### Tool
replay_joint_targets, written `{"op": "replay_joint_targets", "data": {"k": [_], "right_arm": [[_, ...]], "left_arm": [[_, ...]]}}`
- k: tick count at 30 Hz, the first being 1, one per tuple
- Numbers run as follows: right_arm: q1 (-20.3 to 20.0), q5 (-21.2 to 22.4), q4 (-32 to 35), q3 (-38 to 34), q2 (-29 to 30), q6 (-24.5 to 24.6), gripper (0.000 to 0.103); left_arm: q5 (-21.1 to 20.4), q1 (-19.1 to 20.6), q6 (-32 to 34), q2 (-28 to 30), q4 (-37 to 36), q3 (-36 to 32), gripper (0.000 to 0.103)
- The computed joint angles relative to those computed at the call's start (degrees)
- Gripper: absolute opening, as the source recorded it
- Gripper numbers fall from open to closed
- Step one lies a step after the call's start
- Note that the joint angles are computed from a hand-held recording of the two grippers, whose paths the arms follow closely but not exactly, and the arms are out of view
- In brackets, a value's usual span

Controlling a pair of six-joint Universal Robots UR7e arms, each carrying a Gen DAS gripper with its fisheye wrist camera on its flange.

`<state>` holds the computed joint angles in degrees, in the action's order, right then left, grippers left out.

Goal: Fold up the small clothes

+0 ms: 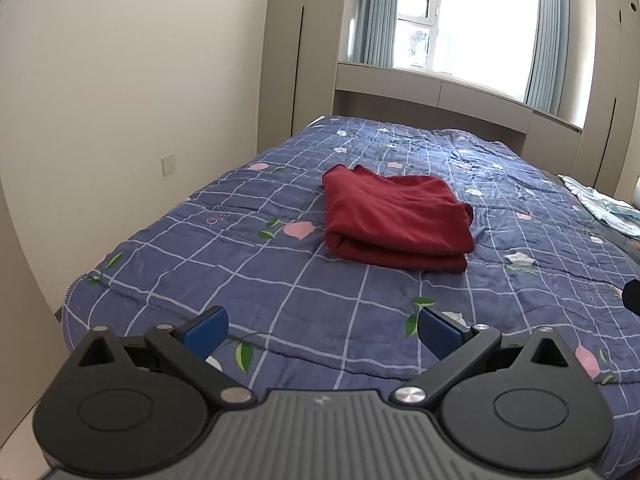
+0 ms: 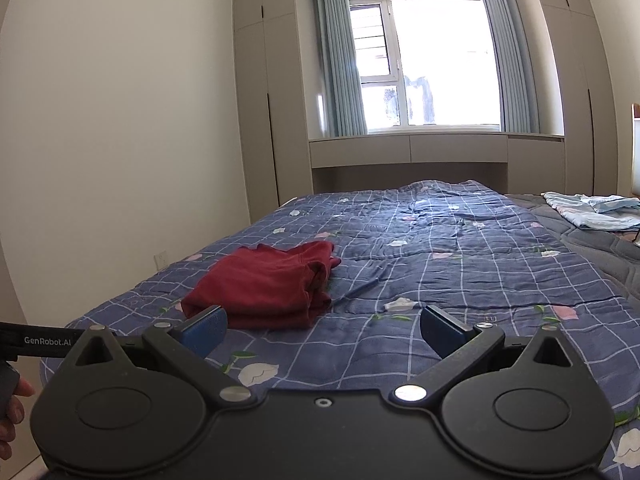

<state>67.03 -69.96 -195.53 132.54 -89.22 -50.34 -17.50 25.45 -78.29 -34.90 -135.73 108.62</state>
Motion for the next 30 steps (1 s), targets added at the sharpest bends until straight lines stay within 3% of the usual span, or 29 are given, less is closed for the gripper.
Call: {"op": "replay_joint_targets", "data": {"k": [30], "right_arm": [[0.22, -0.97, 0.09, -0.57, 0.93, -0.22, 0.103]], "left_arm": [[-1.17, 0.54, -0.37, 0.27, -0.26, -0.31, 0.102]]}}
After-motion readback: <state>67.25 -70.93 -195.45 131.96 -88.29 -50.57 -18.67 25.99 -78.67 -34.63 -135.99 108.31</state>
